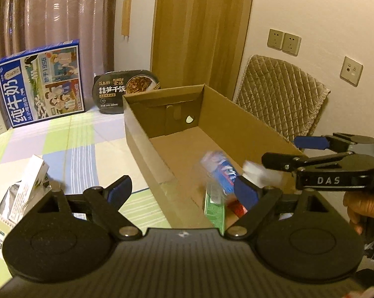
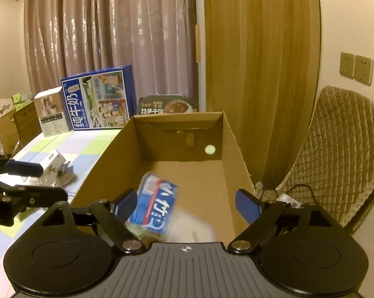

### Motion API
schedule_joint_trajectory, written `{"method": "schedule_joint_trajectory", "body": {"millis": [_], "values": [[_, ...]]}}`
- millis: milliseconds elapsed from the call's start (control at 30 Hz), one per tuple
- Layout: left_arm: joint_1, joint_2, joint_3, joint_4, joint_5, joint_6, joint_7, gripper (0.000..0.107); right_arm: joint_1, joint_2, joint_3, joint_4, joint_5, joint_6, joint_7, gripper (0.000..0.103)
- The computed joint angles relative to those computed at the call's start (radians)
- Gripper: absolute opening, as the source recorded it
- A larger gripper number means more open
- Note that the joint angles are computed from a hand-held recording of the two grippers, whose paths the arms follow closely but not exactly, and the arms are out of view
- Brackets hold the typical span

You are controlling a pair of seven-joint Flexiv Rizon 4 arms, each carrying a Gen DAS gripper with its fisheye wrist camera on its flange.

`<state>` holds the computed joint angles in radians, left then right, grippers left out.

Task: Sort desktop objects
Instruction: 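Open both tools to drop the clear box and night-light into the cardboard box, then return both tools to the table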

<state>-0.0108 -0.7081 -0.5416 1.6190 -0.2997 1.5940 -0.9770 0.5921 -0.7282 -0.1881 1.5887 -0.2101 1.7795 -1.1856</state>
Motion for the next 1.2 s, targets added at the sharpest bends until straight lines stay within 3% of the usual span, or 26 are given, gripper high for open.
{"method": "schedule_joint_trajectory", "body": {"millis": [300,667,1200], "values": [[0.046,0.039,-0.021,0.084,0.004,0.028,-0.029,0.087,0.132,0.065,-0.124,0.133,0.121,0.071,0.008,0.085],[0.149,0.136,-0.084,0.251,0.048,0.072,-0.101,0.091,0.286,0.174,-0.194,0.3,0.267,0.101,-0.03,0.092],[0.418,0.336,-0.182,0.546,0.143,0.132,-0.261,0.098,0.328,0.244,-0.069,0.396,0.237,0.067,-0.021,0.101]]}}
